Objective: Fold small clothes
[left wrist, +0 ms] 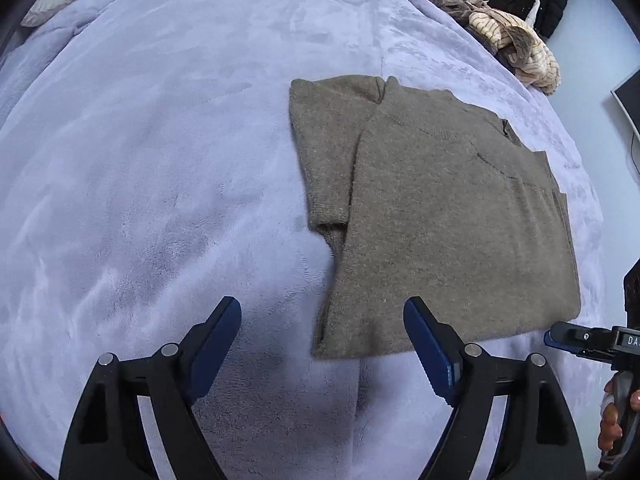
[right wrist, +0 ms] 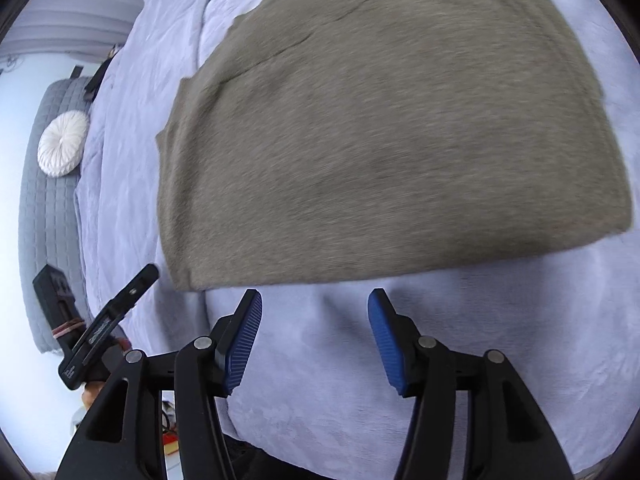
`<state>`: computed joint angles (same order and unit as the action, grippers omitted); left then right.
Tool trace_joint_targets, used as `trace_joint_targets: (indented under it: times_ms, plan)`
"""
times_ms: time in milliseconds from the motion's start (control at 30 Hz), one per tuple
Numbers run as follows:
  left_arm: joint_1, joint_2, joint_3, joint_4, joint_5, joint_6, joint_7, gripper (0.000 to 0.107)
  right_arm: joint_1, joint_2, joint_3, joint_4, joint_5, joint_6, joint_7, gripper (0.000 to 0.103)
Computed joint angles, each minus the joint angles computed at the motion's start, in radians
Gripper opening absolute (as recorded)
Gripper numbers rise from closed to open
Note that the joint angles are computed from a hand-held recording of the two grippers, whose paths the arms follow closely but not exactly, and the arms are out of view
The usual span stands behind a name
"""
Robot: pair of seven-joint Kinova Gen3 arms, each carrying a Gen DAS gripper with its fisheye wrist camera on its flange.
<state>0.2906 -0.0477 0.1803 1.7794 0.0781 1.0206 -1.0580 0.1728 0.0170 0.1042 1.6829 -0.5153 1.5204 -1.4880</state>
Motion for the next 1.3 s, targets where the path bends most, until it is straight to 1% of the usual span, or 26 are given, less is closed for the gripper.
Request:
trace_joint_targets:
  times_ms: [33,67,167,233,333,400,600,733,833,933,967,1000,1033,1067,1100,1133,1167,1233,1300]
  plan:
    - [-0.005,0.011,0.014,-0.014,-0.014,0.013,0.013,0.084,0.011,-0.001,0.011,0.0,0.002,0.001,0.0,0.061]
    - [0.006,0.02,0.009,-0.023,-0.023,0.02,0.026,0.084,0.024,-0.001,0.022,0.002,0.001,0.002,0.0,0.061]
    - [0.005,0.046,0.0,-0.042,0.003,0.041,0.012,0.084,0.055,0.0,0.041,0.011,-0.006,0.008,0.0,0.061]
    - [0.008,0.064,-0.004,-0.055,0.005,0.065,0.031,0.084,0.066,-0.004,0.044,0.024,-0.013,0.009,0.007,0.061]
    - [-0.008,0.076,-0.02,-0.051,0.065,0.068,0.01,0.084,0.071,-0.009,0.042,0.04,-0.023,0.01,0.016,0.061]
    - [-0.013,0.076,-0.024,-0.048,0.079,0.068,0.01,0.084,0.072,-0.01,0.041,0.051,-0.034,0.011,0.018,0.061]
    - [-0.012,0.08,-0.024,-0.078,0.048,0.085,0.028,0.084,0.05,-0.011,0.024,0.082,-0.062,-0.002,0.012,0.061]
    - [-0.016,0.127,-0.03,-0.15,0.001,0.07,0.055,0.084,0.042,-0.019,0.022,0.098,-0.071,-0.006,0.01,0.061]
    - [-0.023,0.191,-0.031,-0.216,0.003,0.039,-0.012,0.084,0.041,-0.023,0.026,0.11,-0.082,-0.007,0.009,0.061]
    - [-0.033,0.267,-0.03,-0.281,0.037,0.023,-0.094,0.083,0.045,-0.025,0.032,0.122,-0.09,-0.002,0.012,0.061]
    - [-0.037,0.287,-0.03,-0.296,0.052,0.019,-0.114,0.079,0.047,-0.026,0.034,0.125,-0.091,-0.001,0.014,0.061]
    - [-0.04,0.31,-0.03,-0.312,0.067,0.017,-0.132,0.06,0.05,-0.027,0.037,0.128,-0.091,0.003,0.016,0.061]
    - [-0.044,0.326,-0.03,-0.326,0.08,0.027,-0.146,0.047,0.054,-0.028,0.041,0.129,-0.093,0.006,0.019,0.061]
    - [-0.059,0.352,-0.013,-0.348,0.093,0.045,-0.157,0.019,0.058,-0.029,0.044,0.13,-0.095,0.009,0.022,0.061]
    - [-0.056,0.362,-0.013,-0.356,0.101,0.048,-0.164,0.011,0.062,-0.03,0.048,0.13,-0.098,0.013,0.026,0.061]
    - [-0.035,0.356,-0.032,-0.352,0.096,0.034,-0.173,0.011,0.067,-0.03,0.051,0.129,-0.099,0.017,0.03,0.061]
    - [-0.021,0.349,-0.036,-0.347,0.074,0.021,-0.174,0.008,0.07,-0.03,0.053,0.127,-0.099,0.02,0.033,0.061]
    - [0.009,0.346,-0.051,-0.343,0.03,0.011,-0.151,0.008,0.077,-0.028,0.058,0.125,-0.097,0.024,0.04,0.061]
    - [0.003,0.348,-0.055,-0.325,0.021,-0.005,-0.148,0.008,0.084,-0.023,0.06,0.126,-0.094,0.025,0.043,0.061]
